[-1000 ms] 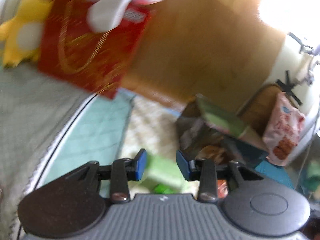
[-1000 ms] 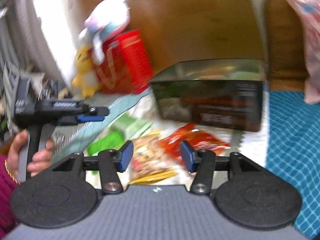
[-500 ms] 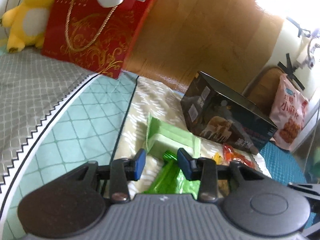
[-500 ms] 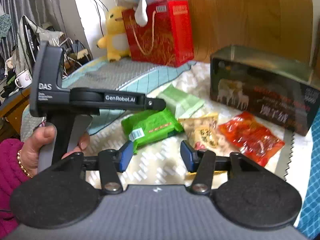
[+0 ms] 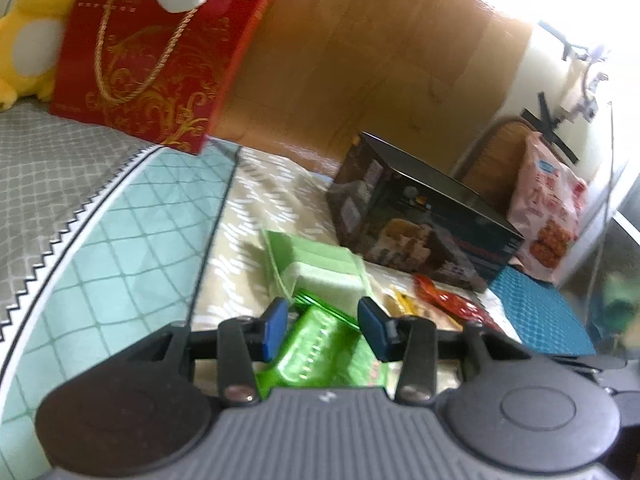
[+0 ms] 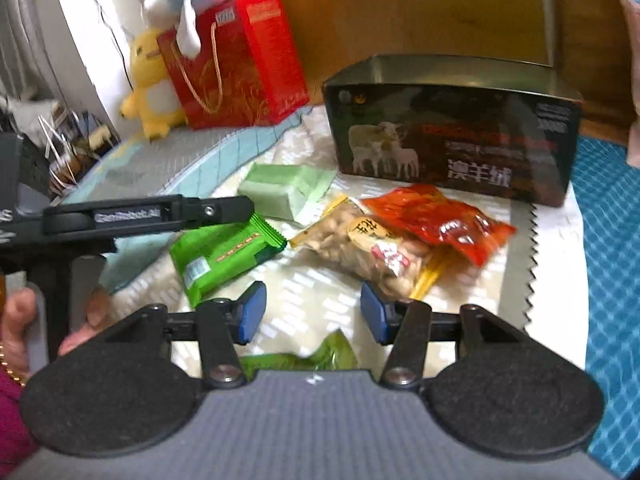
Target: Organize snacks
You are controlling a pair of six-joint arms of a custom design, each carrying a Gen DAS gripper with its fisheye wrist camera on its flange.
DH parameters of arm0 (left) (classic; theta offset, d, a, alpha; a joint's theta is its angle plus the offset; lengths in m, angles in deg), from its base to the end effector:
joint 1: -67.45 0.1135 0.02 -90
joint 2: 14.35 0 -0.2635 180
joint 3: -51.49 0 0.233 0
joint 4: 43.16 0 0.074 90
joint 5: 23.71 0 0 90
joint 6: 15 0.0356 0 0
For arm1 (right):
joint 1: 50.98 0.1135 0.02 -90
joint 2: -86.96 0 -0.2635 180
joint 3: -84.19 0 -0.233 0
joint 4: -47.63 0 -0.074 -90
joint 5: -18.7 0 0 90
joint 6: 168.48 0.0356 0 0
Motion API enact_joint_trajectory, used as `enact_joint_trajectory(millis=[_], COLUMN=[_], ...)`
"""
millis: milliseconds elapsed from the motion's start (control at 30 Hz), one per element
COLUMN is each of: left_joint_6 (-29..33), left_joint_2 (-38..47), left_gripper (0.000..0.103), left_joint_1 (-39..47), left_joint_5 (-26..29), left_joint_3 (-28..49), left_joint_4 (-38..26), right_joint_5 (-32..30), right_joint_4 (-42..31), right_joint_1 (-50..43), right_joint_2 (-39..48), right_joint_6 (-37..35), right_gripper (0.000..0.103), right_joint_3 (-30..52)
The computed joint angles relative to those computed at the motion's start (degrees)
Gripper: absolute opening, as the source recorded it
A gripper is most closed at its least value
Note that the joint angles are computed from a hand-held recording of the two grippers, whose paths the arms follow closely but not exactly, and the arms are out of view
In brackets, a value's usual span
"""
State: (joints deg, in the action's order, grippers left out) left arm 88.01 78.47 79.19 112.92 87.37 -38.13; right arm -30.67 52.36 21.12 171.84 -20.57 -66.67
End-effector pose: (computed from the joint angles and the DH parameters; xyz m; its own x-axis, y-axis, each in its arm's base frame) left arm 0.2214 0.0196 0.1039 -0.6834 0.0159 -0.7299 0.4651 0.7800 -0.4186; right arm 0.0808 0.1748 0.1049 -0.6321 0.1350 -0.7631 -0.1144 0.9577 0.2642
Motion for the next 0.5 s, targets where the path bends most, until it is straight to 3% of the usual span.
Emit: enact_joint_trajectory(millis=[167, 333, 367, 500], left_joint_6=[-0.27, -0.72, -0.84, -0.99], left_joint_2=[0.16, 0.11, 0.06, 0.00], left_gripper=[0.046, 0.050, 0.050, 0.051], left_joint_1=[-0.19, -0.59, -0.60, -0.53], left_joint_5=[-0.32, -0.89, -1.01, -1.17], left_joint_3=[-0.07, -0.47, -0.69, -1.32], left_joint_4=[0.44, 1.69, 2.18, 3.63], right_joint_5=[9.34, 13.87, 16.18, 17.17], right_joint_4=[6.69, 11.35, 8.87, 12.13], right_joint_1=[9.60, 13.02, 14.36, 15.15], right_joint_2=[2.56, 9.97, 11.54, 13.50], right_joint_6=[4.08, 3.95, 5.64, 2.01], right_gripper=[0.063, 0.064, 0.066, 0.068], right_joint_3=[-3.13, -2.42, -0.92, -0.64])
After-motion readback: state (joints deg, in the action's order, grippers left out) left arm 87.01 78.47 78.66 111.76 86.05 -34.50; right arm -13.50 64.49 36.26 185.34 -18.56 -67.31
